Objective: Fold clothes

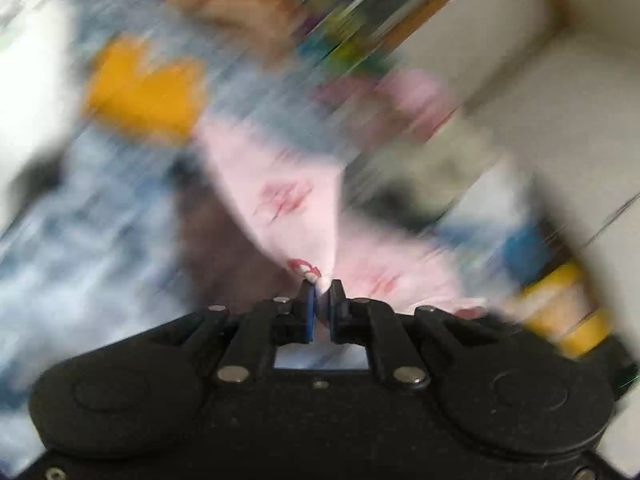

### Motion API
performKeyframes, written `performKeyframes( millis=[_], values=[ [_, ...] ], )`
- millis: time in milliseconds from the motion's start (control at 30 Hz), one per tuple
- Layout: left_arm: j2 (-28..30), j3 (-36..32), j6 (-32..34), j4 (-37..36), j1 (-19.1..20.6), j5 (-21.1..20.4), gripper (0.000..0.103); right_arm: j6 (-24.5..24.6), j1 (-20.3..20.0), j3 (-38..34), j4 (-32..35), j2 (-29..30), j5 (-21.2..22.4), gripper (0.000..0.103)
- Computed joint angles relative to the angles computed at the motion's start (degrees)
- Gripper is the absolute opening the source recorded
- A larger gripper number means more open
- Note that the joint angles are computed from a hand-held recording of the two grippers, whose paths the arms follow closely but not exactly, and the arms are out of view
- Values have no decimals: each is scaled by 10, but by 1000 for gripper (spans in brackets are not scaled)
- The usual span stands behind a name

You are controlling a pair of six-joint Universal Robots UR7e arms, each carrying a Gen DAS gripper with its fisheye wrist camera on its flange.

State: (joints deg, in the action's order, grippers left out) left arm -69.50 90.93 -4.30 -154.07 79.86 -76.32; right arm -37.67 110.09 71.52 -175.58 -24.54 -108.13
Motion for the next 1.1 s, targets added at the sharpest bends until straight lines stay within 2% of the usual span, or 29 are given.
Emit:
performKeyframes(
  millis=[33,67,133,200,233,300,467,733,933,1100],
  values=[
    [-7,21,-20,23,11,11,16,26,-8,28,34,-3,-20,14],
    [-15,40,-44,39,22,20,24,54,-14,46,64,-5,-28,19],
    [-31,72,-69,34,31,37,52,98,-24,76,92,-10,-32,32],
    [-38,80,-80,26,36,34,55,123,-29,101,72,-15,-26,52],
    [-38,78,-79,20,37,30,57,137,-31,106,62,-18,-22,55],
    [-33,71,-61,4,32,40,58,181,-37,100,48,-17,-10,60],
    [3,33,-40,-28,29,60,58,310,-63,68,17,-9,21,60],
    [100,-95,-40,-62,58,77,58,457,-116,-33,-31,44,71,60],
    [181,-224,-26,-61,81,59,58,491,-139,-188,7,120,106,60],
    [234,-306,4,-59,84,67,55,463,-139,-343,73,196,106,59]
  ],
)
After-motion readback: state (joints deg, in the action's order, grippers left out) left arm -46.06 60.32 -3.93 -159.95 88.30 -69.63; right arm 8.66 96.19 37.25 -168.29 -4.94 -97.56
